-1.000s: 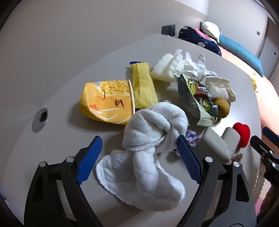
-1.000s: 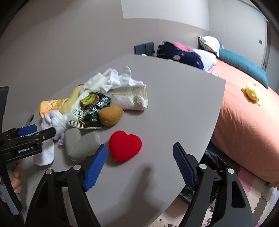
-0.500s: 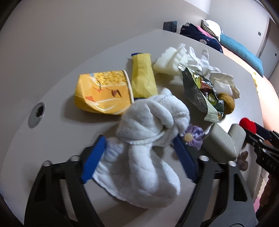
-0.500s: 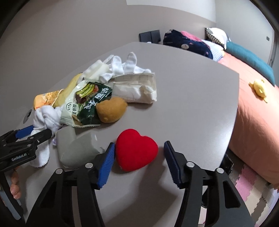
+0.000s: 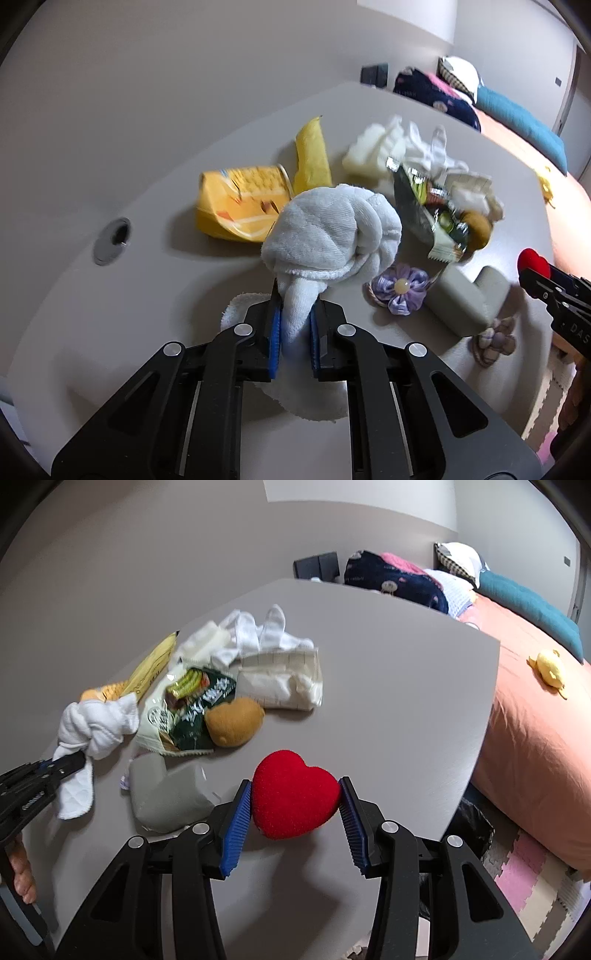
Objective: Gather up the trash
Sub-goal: 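Carry the white towel and red heart toward the black trash bin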
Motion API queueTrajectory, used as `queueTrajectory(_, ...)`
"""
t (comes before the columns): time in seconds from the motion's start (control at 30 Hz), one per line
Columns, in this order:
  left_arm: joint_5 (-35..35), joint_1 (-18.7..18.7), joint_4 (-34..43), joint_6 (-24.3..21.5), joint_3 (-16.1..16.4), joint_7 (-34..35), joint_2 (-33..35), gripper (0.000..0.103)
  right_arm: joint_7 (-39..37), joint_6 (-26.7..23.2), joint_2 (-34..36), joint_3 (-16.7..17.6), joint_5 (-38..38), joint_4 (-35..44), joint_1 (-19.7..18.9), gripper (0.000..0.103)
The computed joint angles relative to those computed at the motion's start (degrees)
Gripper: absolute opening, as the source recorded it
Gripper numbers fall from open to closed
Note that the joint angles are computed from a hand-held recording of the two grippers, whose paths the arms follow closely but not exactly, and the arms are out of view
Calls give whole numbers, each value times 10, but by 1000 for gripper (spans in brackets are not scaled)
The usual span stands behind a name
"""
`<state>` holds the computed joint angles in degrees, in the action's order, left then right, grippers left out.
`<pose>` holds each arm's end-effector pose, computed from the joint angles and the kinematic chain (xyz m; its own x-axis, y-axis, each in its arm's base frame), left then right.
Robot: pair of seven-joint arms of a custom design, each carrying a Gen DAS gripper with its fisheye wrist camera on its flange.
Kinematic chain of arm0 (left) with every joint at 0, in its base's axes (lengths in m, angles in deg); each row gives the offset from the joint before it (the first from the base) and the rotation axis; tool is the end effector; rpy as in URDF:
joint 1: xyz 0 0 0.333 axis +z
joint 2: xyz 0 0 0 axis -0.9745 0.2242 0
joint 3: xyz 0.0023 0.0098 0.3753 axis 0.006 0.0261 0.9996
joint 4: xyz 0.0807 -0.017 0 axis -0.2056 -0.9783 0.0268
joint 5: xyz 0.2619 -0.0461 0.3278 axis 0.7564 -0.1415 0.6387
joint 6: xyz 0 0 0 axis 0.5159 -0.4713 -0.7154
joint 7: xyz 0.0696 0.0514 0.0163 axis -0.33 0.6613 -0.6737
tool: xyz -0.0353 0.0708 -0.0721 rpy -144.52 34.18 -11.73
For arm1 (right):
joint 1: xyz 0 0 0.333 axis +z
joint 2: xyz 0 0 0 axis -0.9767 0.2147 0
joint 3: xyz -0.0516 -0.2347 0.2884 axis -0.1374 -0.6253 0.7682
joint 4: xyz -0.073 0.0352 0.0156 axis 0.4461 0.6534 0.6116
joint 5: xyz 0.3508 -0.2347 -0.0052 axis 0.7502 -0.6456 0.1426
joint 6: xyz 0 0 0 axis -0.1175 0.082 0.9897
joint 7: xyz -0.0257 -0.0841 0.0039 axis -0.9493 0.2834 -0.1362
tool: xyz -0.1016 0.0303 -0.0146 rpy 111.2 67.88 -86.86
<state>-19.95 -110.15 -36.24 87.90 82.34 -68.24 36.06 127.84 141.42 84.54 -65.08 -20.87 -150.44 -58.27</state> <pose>0.6298 -0.4672 0.3247 0.4478 -0.8929 -0.0475 -0.7283 -0.3334 -0.5987 0.7592 0.3211 0.3018 0.5239 -0.8355 -0.1657 -0.7102 -0.3211 -0.6265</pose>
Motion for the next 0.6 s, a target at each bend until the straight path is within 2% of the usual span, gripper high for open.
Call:
queueTrajectory(0.3,28,-22,29,-45,1,-1,-17,11,-52,25,-31,37,46,-28,-43,48)
queueTrajectory(0.43,30,-32,76,-51,0,26,5,11,-72,36,-42,46,71,-38,-61,48)
queueTrajectory(0.6,18,-47,173,-44,7,79,61,11,-85,54,-55,43,94,-52,-80,48)
